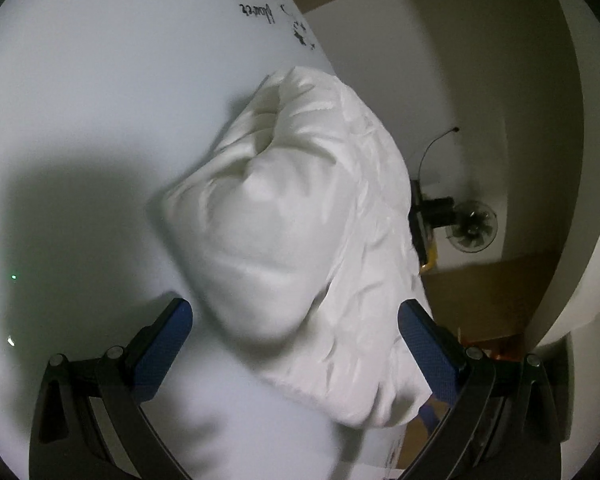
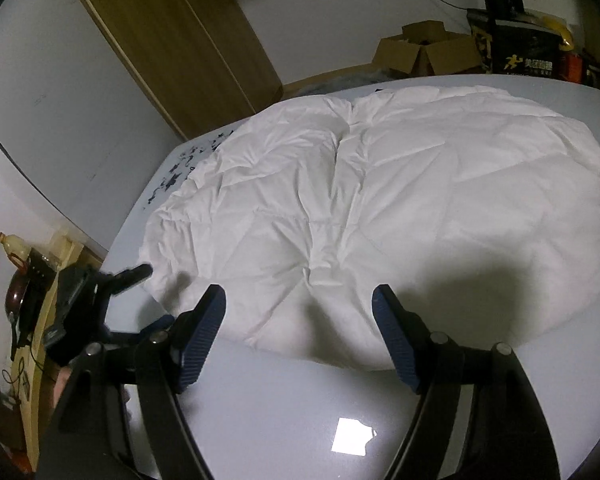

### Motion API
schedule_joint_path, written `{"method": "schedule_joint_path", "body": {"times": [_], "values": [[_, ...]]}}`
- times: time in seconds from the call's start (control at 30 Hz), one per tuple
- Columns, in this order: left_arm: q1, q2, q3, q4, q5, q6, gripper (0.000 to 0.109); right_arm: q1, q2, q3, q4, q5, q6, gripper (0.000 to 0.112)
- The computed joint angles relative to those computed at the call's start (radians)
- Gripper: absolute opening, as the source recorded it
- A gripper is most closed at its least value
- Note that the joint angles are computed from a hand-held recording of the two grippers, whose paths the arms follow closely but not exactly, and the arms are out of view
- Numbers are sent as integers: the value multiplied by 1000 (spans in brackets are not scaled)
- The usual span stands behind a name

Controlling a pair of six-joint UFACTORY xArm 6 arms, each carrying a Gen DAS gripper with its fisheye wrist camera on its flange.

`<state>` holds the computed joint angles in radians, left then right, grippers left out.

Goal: Fold large clothes

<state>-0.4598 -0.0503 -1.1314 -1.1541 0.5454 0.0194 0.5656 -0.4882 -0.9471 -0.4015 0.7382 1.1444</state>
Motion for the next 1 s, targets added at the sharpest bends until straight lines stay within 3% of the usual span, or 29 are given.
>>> {"method": "schedule_joint_path", "body": {"times": [0.1, 0.2, 0.4, 0.47, 0.53, 0.6, 0.67, 0.73, 0.87, 1.0], "values": [[3, 68, -70, -34, -22, 6, 103, -12, -4, 8, 15, -11, -10, 76], [16, 129, -140, 17, 0, -71, 103, -31, 3, 12, 44, -22, -35, 76], [30, 159, -171, 7, 27, -132, 102, -76, 62, -29, 63, 38, -58, 76], [28, 170, -177, -4, 19, -132, 102, -94, 95, -53, 59, 12, -69, 68], [12, 173, -178, 6, -10, -160, 99, -104, 150, -112, 26, 13, -78, 36], [11, 181, -183, 44, -16, -193, 88, -124, 227, -188, 45, 16, -106, 19], [6, 179, -177, 82, -24, -226, 59, -148, 299, -239, 87, -3, -130, 17], [15, 173, -162, 65, -19, -217, 46, -167, 371, -268, 212, 2, -213, 16], [11, 168, -164, 76, -37, -184, 35, -158, 394, -244, 178, -23, -213, 13], [-35, 135, -163, 324, -134, -273, 28, -142, 301, -165, 173, -79, -153, 14]]}}
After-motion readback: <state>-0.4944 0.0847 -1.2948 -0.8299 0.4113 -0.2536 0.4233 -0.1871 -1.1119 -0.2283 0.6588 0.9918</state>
